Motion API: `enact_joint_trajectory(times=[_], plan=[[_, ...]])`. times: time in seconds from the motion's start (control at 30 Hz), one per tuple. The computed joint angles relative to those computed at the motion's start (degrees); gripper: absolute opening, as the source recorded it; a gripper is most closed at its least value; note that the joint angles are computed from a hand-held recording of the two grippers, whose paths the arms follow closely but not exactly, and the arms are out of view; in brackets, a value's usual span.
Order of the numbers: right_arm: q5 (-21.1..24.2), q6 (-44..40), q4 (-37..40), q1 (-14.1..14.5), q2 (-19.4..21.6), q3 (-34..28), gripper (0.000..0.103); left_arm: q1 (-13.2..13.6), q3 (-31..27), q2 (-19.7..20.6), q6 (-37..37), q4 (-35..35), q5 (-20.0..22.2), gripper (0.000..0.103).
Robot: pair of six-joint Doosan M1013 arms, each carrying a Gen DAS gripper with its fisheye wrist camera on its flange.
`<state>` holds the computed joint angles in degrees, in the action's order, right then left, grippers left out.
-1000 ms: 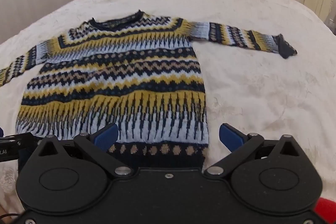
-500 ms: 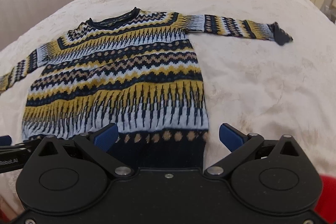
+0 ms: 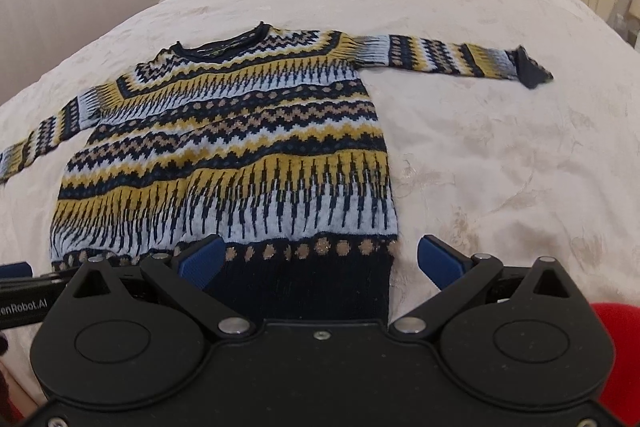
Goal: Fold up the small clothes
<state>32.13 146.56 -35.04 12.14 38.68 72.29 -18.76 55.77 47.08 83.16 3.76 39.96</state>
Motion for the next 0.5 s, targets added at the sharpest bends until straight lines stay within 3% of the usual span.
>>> enact_joint_trajectory(times=[0.5], plan=[[-0.17,-2.39,1.09,-0.01,0.38,-0.33,0.102,-0.25,-1.3,0.8,-0.76,0.39,2.58,0.091]])
